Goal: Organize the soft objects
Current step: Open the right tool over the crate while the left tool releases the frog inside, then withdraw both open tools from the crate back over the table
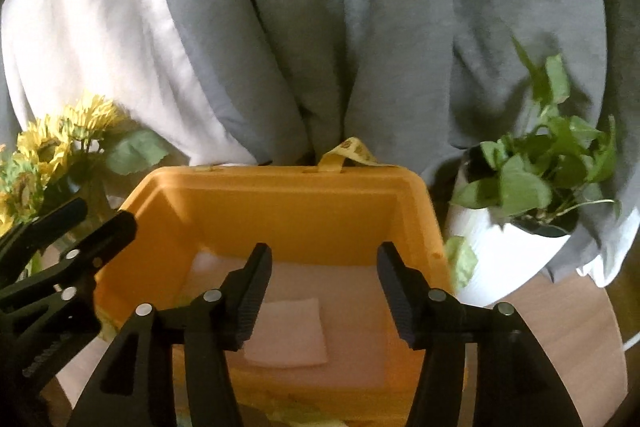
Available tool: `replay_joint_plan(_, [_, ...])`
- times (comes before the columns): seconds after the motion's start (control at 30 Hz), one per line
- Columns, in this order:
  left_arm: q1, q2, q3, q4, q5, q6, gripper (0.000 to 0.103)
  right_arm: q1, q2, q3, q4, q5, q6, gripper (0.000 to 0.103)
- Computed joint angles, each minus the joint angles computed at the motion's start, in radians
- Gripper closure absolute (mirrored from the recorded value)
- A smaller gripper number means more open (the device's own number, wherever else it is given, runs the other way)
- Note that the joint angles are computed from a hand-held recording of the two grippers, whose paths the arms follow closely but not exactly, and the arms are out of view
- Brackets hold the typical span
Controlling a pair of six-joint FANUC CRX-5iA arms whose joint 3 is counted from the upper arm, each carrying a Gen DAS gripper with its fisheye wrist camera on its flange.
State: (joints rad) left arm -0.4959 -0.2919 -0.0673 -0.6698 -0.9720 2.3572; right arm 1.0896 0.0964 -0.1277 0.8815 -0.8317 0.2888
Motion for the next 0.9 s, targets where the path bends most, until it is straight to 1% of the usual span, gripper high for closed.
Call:
replay_joint_plan(0.23, [-0.094,-0.031,0.028,-0.076,-0.095,0.071,0.036,0.025,-0.057,-0.05,0.07,-0.015,-0.071,0.047])
replay_joint_plan(0.4, [-0.197,-0.047,0.053,-0.164,-0.189,0.134,0.036,0.05,-0.107,-0.09,0.117,-0.027,-0.114,0.046])
replay_joint_plan(0.53, [-0.262,-0.055,0.068,-0.201,-0.243,0.168,0.036,0.076,-0.145,-0.121,0.149,-0.042,-0.143,0.046])
replay_joint_plan(0.8, [-0.419,-0.06,0.096,-0.302,-0.383,0.244,0.036,0.133,-0.209,-0.173,0.189,-0.085,-0.182,0.046])
replay_joint_plan(0.9, [-0.469,-0.059,0.104,-0.33,-0.424,0.263,0.036,0.155,-0.233,-0.193,0.2,-0.105,-0.194,0.046])
